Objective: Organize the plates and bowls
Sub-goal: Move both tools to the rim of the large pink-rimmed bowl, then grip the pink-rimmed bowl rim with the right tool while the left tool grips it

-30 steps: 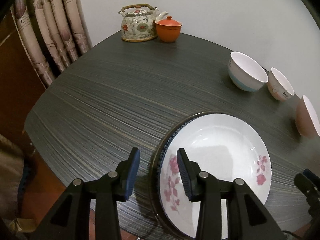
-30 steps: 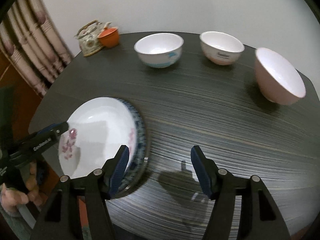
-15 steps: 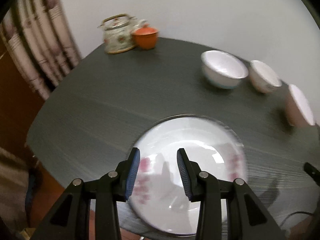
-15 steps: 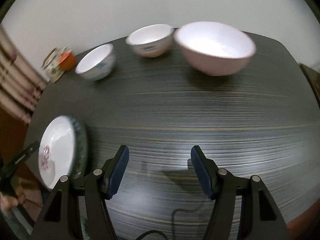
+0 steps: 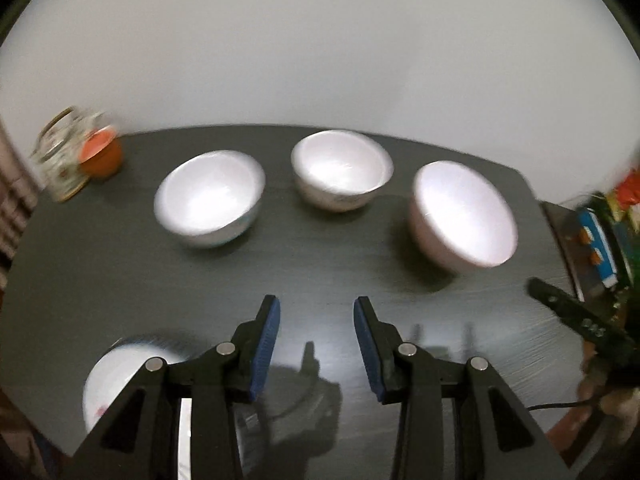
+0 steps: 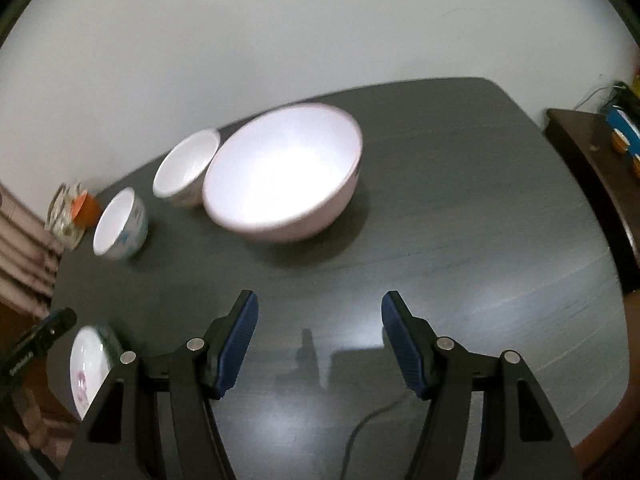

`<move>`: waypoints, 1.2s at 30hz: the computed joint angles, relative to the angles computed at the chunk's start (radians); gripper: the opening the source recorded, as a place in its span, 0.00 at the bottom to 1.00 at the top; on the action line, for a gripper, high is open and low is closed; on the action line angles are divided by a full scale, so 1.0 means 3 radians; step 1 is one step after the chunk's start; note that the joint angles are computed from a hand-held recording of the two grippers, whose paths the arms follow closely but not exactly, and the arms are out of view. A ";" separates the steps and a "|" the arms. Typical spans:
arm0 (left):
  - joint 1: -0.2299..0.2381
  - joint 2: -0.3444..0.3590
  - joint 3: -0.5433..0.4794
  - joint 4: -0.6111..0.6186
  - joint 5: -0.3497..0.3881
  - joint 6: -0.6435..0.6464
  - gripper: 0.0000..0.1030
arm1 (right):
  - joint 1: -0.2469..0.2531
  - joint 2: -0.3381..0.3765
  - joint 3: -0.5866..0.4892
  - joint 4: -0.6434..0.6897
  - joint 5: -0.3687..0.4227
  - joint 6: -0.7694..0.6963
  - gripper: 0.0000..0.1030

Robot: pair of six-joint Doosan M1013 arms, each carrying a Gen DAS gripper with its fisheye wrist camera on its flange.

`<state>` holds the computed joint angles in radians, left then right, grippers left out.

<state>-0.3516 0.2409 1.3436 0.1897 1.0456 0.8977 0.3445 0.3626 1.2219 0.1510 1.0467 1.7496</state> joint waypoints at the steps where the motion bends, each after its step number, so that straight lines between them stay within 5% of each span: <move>1: -0.0001 0.0063 -0.0089 -0.0044 0.0006 0.0046 0.38 | -0.0011 0.0034 -0.0057 -0.0009 0.0006 0.0015 0.60; 14: 0.0143 0.0756 -0.0872 -0.0926 0.0249 0.0233 0.38 | -0.0086 0.0463 -0.0622 -0.0135 0.0215 0.0092 0.60; 25: 0.0214 0.1132 -0.1267 -0.1138 0.0538 0.0213 0.38 | -0.0130 0.0730 -0.0909 -0.0033 0.0466 0.0123 0.60; 30: 0.0211 0.1183 -0.1291 -0.1155 0.0592 0.0229 0.37 | -0.0137 0.0800 -0.0965 0.0063 0.0540 0.0120 0.49; 36: 0.0174 0.1152 -0.1235 -0.1137 0.0515 0.0307 0.14 | -0.0137 0.0828 -0.0970 0.0158 0.0580 0.0064 0.31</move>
<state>-0.2996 0.5865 0.9732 -0.1513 1.1999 0.9897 0.3034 0.6110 0.9308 0.1984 1.2206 1.7687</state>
